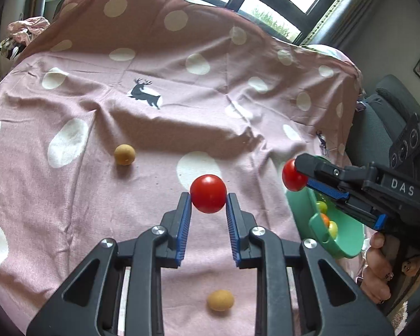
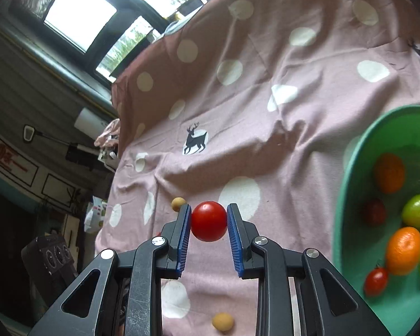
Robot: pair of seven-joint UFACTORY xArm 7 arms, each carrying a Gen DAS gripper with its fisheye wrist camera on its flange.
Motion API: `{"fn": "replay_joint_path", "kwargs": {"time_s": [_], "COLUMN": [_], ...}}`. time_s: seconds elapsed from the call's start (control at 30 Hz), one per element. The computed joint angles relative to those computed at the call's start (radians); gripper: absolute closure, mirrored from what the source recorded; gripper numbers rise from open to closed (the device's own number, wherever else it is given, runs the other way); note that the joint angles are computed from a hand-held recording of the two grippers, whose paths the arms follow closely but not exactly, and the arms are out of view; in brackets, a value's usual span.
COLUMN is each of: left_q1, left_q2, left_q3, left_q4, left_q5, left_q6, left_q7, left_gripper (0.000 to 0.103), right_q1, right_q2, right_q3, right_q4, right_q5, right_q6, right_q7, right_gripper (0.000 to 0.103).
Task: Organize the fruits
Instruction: 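Carry both red tomatoes over the green bowl with both grippers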
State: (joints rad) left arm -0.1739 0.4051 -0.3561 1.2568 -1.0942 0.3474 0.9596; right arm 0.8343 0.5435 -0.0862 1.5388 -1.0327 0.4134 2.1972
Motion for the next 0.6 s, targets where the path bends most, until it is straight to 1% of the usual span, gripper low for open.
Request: {"fn": "replay_joint_path", "kwargs": {"time_s": [0.07,0.13,0.17,0.27,0.33,0.4,0.47,0.53,0.6], "left_q1": [0.013,0.003,-0.008,-0.038,-0.063,-0.102,-0.139,-0.172,-0.203], "left_q2": [-0.025,-0.054,-0.065,-0.083,-0.089,-0.075,-0.057,-0.027,0.001], "left_q3": [-0.027,-0.034,-0.032,-0.024,-0.019,-0.013,-0.008,-0.008,-0.014], "left_q4": [-0.015,-0.033,-0.037,-0.034,-0.029,-0.01,0.01,0.042,0.071], "left_q5": [-0.049,-0.094,-0.108,-0.155,-0.185,-0.207,-0.194,-0.16,-0.115], "left_q6": [0.019,0.034,0.046,0.09,0.116,0.113,0.119,0.131,0.125], "left_q7": [0.057,0.11,0.126,0.172,0.193,0.198,0.179,0.141,0.112], "left_gripper": [0.078,0.078,0.078,0.078,0.078,0.078,0.078,0.078,0.078], "right_q1": [0.054,0.087,0.093,0.093,0.08,0.059,0.034,0.01,-0.014], "right_q2": [-0.074,-0.146,-0.175,-0.246,-0.282,-0.312,-0.329,-0.346,-0.362], "right_q3": [-0.03,-0.035,-0.024,0.013,0.036,0.057,0.08,0.105,0.129], "right_q4": [-0.088,-0.174,-0.208,-0.291,-0.336,-0.379,-0.407,-0.434,-0.46], "right_q5": [-0.08,-0.164,-0.173,-0.171,-0.179,-0.187,-0.188,-0.173,-0.16], "right_q6": [0.045,0.102,0.144,0.251,0.285,0.297,0.3,0.31,0.323], "right_q7": [0.125,0.242,0.265,0.318,0.343,0.366,0.38,0.38,0.39], "right_gripper": [0.075,0.075,0.075,0.075,0.075,0.075,0.075,0.075,0.075]}}
